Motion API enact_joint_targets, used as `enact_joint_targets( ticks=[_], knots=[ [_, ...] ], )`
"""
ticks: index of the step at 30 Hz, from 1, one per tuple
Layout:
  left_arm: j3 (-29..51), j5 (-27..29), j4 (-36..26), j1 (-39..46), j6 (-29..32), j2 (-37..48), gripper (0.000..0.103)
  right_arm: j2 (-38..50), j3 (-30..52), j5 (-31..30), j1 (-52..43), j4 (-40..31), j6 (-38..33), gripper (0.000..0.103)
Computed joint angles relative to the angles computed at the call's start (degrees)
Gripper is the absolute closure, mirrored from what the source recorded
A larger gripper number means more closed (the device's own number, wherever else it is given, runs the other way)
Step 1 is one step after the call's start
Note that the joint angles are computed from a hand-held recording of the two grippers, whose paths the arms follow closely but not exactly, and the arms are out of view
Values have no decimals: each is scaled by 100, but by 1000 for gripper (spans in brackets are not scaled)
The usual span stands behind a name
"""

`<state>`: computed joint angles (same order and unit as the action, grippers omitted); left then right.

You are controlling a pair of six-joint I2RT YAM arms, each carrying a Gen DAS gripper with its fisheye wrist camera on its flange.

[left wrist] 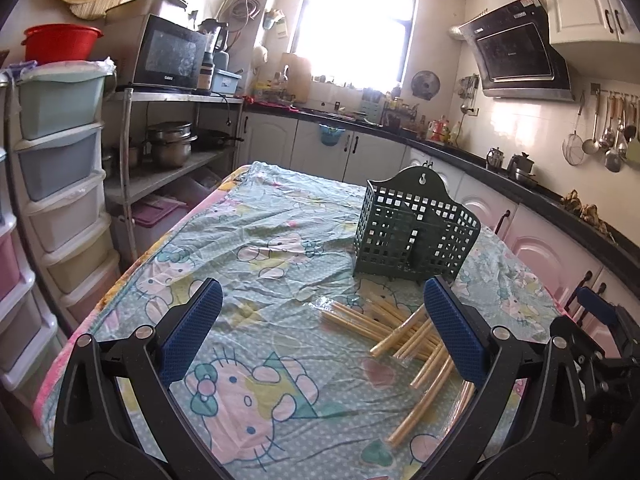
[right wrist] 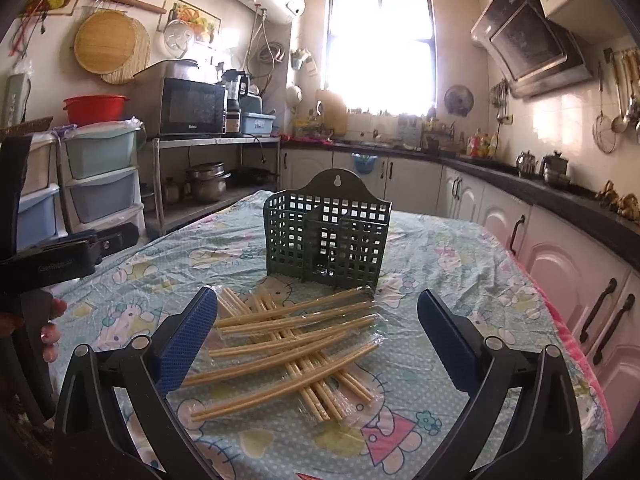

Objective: Organize utensils
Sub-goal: 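Lower the left tool toward the chopsticks while the right tool also descends onto them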

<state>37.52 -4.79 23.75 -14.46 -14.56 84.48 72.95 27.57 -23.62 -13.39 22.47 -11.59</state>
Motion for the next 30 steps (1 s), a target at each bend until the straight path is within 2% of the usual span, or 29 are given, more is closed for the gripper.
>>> enact_joint_targets(
  ticks=[8,19,26,30],
  knots=[
    [895,274,-973,206,43,354,10,846,1177,381,180,-720,-157,6],
    [2303,682,-2193,270,64,1341,10,2080,2823,765,156,-1788,127,6],
    [2977,940,-2729,282,34,2001,12,2822,3657,671,121,-2409,436,6],
    [3239,1066,-2940,308,-13,2285,20,3319,4215,651,180,-2887,534,20]
  ],
)
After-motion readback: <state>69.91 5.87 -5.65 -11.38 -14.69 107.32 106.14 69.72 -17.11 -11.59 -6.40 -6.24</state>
